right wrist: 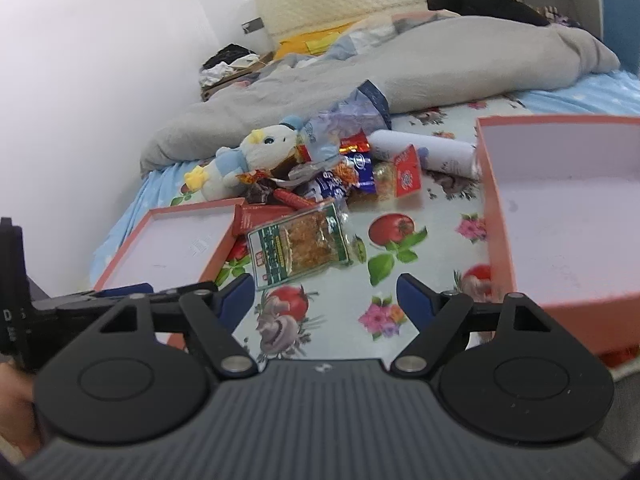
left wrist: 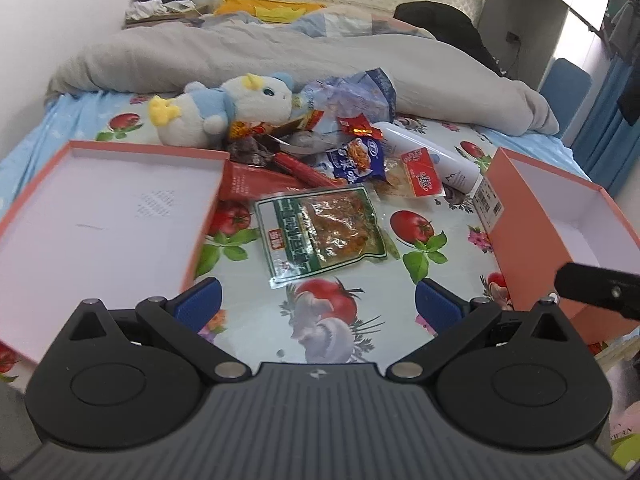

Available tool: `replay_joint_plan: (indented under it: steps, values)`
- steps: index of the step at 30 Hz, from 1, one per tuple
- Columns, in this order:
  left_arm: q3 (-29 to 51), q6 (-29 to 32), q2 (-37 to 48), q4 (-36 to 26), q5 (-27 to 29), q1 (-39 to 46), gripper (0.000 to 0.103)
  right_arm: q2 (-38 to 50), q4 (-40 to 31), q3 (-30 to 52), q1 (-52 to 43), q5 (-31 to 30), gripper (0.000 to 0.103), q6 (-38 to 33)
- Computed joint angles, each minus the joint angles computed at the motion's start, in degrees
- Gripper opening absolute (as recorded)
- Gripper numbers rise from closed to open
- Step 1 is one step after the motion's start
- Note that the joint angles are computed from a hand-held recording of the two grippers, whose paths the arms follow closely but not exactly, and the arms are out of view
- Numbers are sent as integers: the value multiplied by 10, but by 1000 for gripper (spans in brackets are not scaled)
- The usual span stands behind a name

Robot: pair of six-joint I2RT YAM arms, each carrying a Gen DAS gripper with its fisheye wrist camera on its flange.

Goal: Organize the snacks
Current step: 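Grasp the green-labelled jerky pack with the left tool while the right grasps the red sausage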

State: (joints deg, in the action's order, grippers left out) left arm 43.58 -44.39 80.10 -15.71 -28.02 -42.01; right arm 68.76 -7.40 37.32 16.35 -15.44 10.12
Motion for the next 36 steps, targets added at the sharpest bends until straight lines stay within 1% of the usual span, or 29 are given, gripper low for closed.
replay_joint_plan:
  steps: [2, 6, 10, 14, 16, 17, 22, 28, 30, 32, 34, 36]
  values:
    - [-19, 28, 6, 53, 33, 20, 103, 38, 12, 17, -6, -9, 81, -12]
    - [-29, 65, 49, 119, 62, 46, 103, 118, 38, 50, -19, -43, 81, -32]
    - [-29, 93, 109, 182, 99, 83, 103, 204, 61, 93, -12, -41, 80, -24]
    - [-27, 121, 167, 247, 131, 118, 103, 273, 79, 137, -3, -32, 74, -28]
    - [-22, 134, 194, 272, 145, 132, 103, 305, 87, 163, -1, -36, 73, -29]
    - [-18, 141, 207, 281, 151, 138, 103, 321, 89, 176, 0, -37, 73, -27]
    - [1, 159, 256, 321, 194, 165, 94, 395, 79, 255, 12, -20, 73, -19]
    - [26, 186, 292, 357, 218, 174, 92, 470, 41, 356, 14, -10, 73, -35]
    - [37, 200, 306, 364, 230, 180, 92, 492, 26, 394, 15, -18, 73, -43]
    - [53, 217, 321, 364, 237, 184, 92, 518, 11, 437, 12, -41, 73, -46]
    - [75, 237, 335, 354, 232, 185, 92, 550, -23, 494, 11, -62, 73, -51]
    - [86, 254, 346, 356, 229, 186, 92, 584, -63, 557, 19, -59, 73, -77]
